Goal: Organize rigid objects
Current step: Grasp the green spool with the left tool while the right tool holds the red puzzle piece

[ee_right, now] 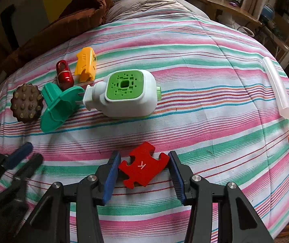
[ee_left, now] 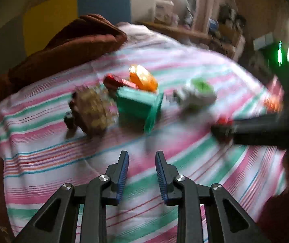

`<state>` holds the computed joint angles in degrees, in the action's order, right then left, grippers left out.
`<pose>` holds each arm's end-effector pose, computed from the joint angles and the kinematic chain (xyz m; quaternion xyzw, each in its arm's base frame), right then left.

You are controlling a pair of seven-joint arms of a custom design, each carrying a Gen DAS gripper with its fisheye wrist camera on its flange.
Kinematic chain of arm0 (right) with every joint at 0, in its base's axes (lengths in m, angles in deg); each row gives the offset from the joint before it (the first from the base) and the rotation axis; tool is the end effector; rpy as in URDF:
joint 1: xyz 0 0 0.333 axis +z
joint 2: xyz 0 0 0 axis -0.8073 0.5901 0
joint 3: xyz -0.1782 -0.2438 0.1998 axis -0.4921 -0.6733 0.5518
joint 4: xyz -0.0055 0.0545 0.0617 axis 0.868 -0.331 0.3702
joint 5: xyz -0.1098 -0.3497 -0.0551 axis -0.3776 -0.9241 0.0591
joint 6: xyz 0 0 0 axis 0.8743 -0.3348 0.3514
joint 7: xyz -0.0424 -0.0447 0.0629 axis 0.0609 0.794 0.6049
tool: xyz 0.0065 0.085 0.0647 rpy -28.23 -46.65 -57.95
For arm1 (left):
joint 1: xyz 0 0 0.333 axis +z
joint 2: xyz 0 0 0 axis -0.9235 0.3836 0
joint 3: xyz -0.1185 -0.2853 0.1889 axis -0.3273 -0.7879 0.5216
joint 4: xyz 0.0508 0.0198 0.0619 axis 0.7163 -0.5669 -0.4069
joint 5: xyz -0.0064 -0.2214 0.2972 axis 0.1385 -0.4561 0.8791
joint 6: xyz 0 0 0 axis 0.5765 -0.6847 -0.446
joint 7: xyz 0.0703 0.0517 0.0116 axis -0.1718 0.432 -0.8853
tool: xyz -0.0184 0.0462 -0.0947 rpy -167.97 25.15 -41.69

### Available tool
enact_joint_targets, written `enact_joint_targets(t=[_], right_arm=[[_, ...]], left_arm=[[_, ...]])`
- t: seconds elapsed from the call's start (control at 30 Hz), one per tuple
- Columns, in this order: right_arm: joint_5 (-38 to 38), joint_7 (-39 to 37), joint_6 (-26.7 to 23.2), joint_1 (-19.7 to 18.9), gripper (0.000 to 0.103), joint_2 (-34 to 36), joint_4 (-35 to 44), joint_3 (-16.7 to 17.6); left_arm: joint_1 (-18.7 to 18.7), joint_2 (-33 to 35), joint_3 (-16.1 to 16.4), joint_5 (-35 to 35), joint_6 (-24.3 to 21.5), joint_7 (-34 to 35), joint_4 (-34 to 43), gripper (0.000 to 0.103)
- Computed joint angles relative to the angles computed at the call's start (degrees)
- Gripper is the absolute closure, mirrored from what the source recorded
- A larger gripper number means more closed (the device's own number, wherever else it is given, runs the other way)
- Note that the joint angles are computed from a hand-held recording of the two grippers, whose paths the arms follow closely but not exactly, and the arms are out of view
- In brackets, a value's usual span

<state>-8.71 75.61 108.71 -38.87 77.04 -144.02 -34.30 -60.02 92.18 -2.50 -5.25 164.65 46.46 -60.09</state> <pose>0.6420 0.0928 0.3968 -0.5633 0.8028 -0.1414 0.1349 0.6853 -0.2035 0.3925 -0.4034 0.8500 -0.3261 0.0916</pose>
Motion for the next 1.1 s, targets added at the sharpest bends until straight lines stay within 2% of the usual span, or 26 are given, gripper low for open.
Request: enact_joint_targets(t=[0.07,0.17,0.23,0.27,0.3,0.37,0.4,0.43,0.47,0.5,0.53,0.57,0.6,0.63,0.67,0.73,0.77,0.8,0.87,0.9,1.0,1.1], right_arm=[[0.0,0.0,0.0,0.0,0.054,0.0,0.0,0.0],[0.2,0.0,-0.1,0.0,0.054,0.0,0.2,0.0],[0.2,-0.1,0.1,0.0,0.054,0.0,0.0,0.0],[0.2,-0.1,0.1,0.0,0.054,0.0,0.0,0.0],[0.2,-0.1,0.1,0.0,0.054,0.1,0.0,0.0],[0.3,-0.2,0.2,-0.1,0.054,0.1,0.1,0.0],[0.3,-0.3,0.3,-0.2,0.054,0.1,0.1,0.0],[0.4,-0.3,0.3,-0.2,0.054,0.1,0.0,0.0],[0.5,-0.4,0.5,-0.2,0.054,0.0,-0.1,0.1],[0.7,-0.4,0.6,-0.2,0.054,0.0,-0.2,0.1],[0.8,-0.4,0.6,-0.3,0.054,-0.1,-0.2,0.1],[1.0,-0.5,0.7,-0.3,0.054,-0.2,-0.4,0.2],[1.1,-0.4,0.9,-0.3,0.054,-0.3,-0.6,0.2],[1.2,-0.4,0.9,-0.3,0.054,-0.4,-0.7,0.2],[1.2,-0.4,0.9,-0.3,0.054,-0.4,-0.8,0.2],[1.1,-0.1,0.9,-0.1,0.054,-0.6,-0.9,0.1],[1.0,0.0,0.9,0.0,0.054,-0.6,-1.0,0.1],[1.0,-0.3,0.9,-0.2,0.054,-0.5,-0.8,0.1],[0.9,-0.5,0.7,-0.2,0.054,-0.4,-0.7,0.1],[0.9,-0.7,0.8,-0.3,0.054,-0.4,-0.7,0.1],[1.0,-0.8,0.8,-0.4,0.054,-0.4,-0.7,0.1],[1.1,-0.9,0.7,-0.4,0.054,-0.4,-0.6,0.1]], left_arm=[[-1.4,0.5,1.0,-0.9,-0.3,-3.6,2.4,0.073],[-6.3,1.6,5.1,1.5,0.6,-10.7,7.3,0.072],[-9.9,3.2,7.7,4.7,0.3,-14.6,11.8,0.067],[-12.0,3.6,9.8,6.9,0.3,-16.4,13.2,0.065],[-15.6,4.2,14.0,11.0,0.2,-20.0,15.0,0.065],[-20.7,5.9,20.2,17.1,-2.2,-25.6,18.7,0.065],[-22.6,7.4,22.5,20.1,-4.7,-27.8,21.1,0.065],[-22.7,7.8,22.7,21.1,-6.1,-28.1,21.7,0.065],[-21.6,7.6,21.6,21.6,-4.9,-27.8,20.2,0.065],[-18.9,6.7,18.4,20.4,-1.0,-25.2,16.7,0.065],[-17.7,6.0,17.3,21.5,1.0,-25.0,14.6,0.065],[-14.9,4.6,14.3,23.4,4.9,-24.1,10.4,0.065],[-13.9,3.8,13.4,22.6,6.9,-22.0,8.2,0.066],[-11.6,3.0,11.0,23.0,8.7,-20.1,5.6,0.066],[-8.0,2.2,7.2,23.2,12.1,-17.0,1.9,0.066],[-3.5,1.0,2.8,24.2,14.9,-14.5,-2.4,0.066],[-0.2,0.9,-0.6,24.5,15.6,-12.9,-4.5,0.066],[1.3,0.7,-2.1,24.8,15.2,-12.3,-5.4,0.066],[2.5,0.0,-2.8,25.1,14.4,-12.2,-7.1,0.065],[4.2,0.0,-4.5,24.5,13.5,-11.9,-7.8,0.065],[12.4,1.1,-13.1,20.7,12.8,-9.2,-9.8,0.066],[17.2,1.9,-18.0,18.5,12.1,-8.1,-11.0,0.065]])
